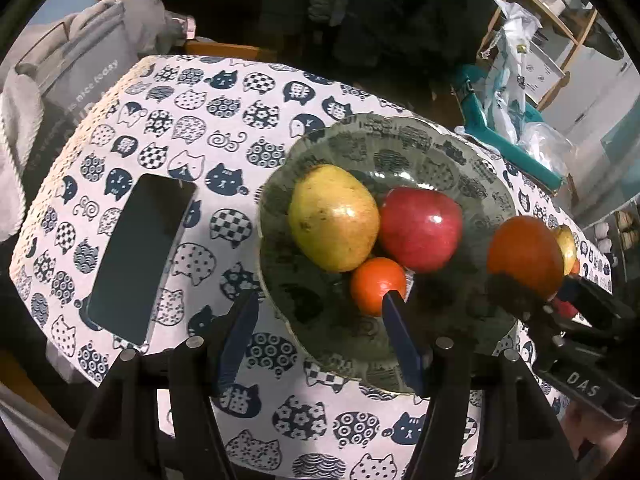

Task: Organize fruits
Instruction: 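Lower the small orange into the bowl and open the left tool while the right tool releases the large orange, then withdraw both open tools from the bowl back toward the remaining fruit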

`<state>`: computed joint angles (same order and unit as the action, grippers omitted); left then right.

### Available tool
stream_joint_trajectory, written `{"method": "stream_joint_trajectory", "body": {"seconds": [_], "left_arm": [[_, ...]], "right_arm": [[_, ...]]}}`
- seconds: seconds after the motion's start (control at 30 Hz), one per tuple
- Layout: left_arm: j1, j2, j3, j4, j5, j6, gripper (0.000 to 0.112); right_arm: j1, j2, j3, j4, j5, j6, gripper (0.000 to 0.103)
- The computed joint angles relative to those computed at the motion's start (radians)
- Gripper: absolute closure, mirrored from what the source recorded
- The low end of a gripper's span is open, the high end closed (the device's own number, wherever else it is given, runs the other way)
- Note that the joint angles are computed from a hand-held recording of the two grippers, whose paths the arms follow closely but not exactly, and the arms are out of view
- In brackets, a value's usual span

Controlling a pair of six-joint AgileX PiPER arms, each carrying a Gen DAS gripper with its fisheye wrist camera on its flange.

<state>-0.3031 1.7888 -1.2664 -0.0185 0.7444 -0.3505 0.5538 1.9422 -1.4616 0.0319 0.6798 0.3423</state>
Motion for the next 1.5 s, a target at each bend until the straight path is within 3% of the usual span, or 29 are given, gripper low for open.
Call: {"method": "stream_joint_trajectory", "body": {"seconds": [0.4,0.7,0.83,1.27,1.5], "left_arm": [[0.009,-0.031,0.03,0.024,-0.001,-0.018,0.046],[0.0,-0.056,0.03,0.039,-0.001,-0.027,0.046],[-0.003,-0.073,0.03,0.047,-0.002,-0.027,0.046],[-0.05,-0.169,0.003,0.09,-0.005,-0.064,0.046],[-0.104,-0.227,-0.025,0.136,-0.014,-0.09,0.037]], "right_arm": [[0.027,0.064,-0.055,0.016,0.069,-0.024,0.037],[0.027,0.078,-0.058,0.019,0.073,-0.015,0.035],[0.03,0.039,-0.049,0.014,0.033,-0.017,0.03],[0.011,-0.154,-0.031,-0.176,0.049,0.159,0.03],[0.022,-0.292,0.003,-0.326,0.085,0.253,0.03]]}}
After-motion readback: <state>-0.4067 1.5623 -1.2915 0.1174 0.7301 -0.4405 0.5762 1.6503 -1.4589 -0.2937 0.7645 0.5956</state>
